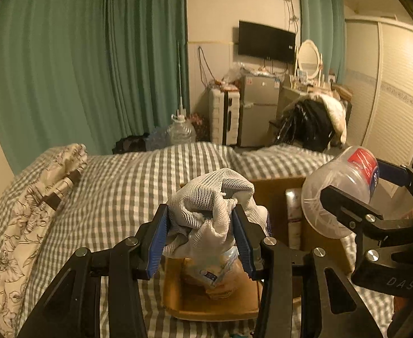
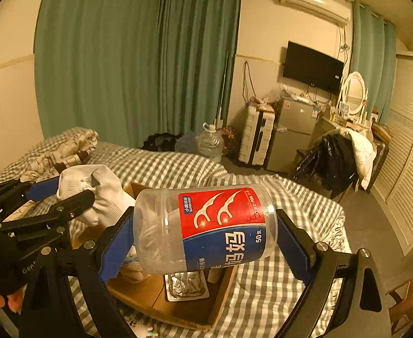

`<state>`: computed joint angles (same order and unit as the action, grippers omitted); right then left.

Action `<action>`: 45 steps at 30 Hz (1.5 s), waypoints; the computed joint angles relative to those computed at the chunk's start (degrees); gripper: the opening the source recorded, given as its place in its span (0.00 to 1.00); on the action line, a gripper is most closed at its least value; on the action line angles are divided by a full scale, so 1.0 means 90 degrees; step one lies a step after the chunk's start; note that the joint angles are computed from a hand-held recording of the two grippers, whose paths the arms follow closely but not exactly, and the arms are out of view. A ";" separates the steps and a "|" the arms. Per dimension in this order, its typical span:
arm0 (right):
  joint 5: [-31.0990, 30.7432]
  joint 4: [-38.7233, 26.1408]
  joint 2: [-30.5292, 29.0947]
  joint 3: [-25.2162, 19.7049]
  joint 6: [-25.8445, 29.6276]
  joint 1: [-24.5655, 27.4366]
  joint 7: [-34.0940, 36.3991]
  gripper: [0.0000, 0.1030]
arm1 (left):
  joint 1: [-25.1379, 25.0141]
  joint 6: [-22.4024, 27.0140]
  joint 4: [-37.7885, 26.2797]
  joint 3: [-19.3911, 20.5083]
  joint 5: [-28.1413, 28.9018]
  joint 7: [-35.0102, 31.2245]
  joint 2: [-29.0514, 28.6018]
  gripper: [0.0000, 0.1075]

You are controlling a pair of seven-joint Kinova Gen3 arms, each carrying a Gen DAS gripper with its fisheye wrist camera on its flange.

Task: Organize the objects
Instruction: 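Carry gloves and floss jar into the box and open both grippers, then grasp the grey plastic clip with the right gripper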

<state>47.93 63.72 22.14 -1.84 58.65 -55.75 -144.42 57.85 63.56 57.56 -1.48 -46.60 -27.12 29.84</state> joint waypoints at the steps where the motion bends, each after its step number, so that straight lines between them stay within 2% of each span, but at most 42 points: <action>1: -0.0076 -0.0017 0.0056 -0.0017 -0.0055 0.0072 0.0045 0.90 | -0.0056 -0.0007 -0.0042 0.0034 0.0066 -0.0060 0.0069 0.42; 7: -0.0377 0.0357 0.0144 0.0059 -0.0683 0.0336 -0.0039 0.90 | -0.0206 -0.0273 0.0093 0.0015 0.0304 -0.0143 0.0179 0.45; 10: -0.0366 0.0764 -0.0001 0.0118 -0.1248 0.0437 -0.0455 0.92 | -0.0135 -0.0286 0.0144 -0.0043 0.0256 -0.0153 0.0201 0.59; 12: -0.0031 0.0963 -0.0090 0.0258 -0.1282 0.0275 -0.0900 0.96 | -0.0008 -0.0319 0.0259 -0.0130 0.0093 0.0007 0.0139 0.75; 15: 0.0383 0.1224 -0.0306 0.0206 -0.1272 0.0173 -0.1226 0.98 | 0.0125 -0.0336 0.0391 -0.0119 -0.0120 0.0184 -0.0031 0.81; 19: 0.0632 0.1199 -0.0550 -0.0082 -0.0676 0.0051 -0.1271 0.98 | 0.0329 -0.0097 0.0541 -0.0010 -0.0366 0.0361 -0.0353 0.86; 24: 0.0906 0.1119 -0.0987 -0.0531 0.0294 -0.0223 -0.1256 0.98 | 0.0761 0.0590 0.0704 0.0243 -0.0947 0.0781 -0.0810 0.93; 34: 0.1624 0.0998 -0.1511 -0.1577 0.2071 -0.0980 -0.1294 0.98 | 0.1373 0.1952 0.0979 0.1078 -0.1650 0.1185 -0.1314 0.96; 40: 0.1498 0.1264 -0.1554 -0.1899 0.2360 -0.1193 -0.1676 0.98 | 0.1509 0.2448 0.1518 0.1437 -0.1539 0.1755 -0.1393 0.96; 45: 0.1029 0.1780 -0.1353 -0.1929 0.1849 -0.1140 -0.2030 0.98 | 0.1437 0.2544 0.2149 0.1601 -0.1283 0.2550 -0.1367 0.96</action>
<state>57.19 79.74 9.97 -19.20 75.29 -66.01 -162.69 70.79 86.45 76.90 12.93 -58.15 -4.17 17.54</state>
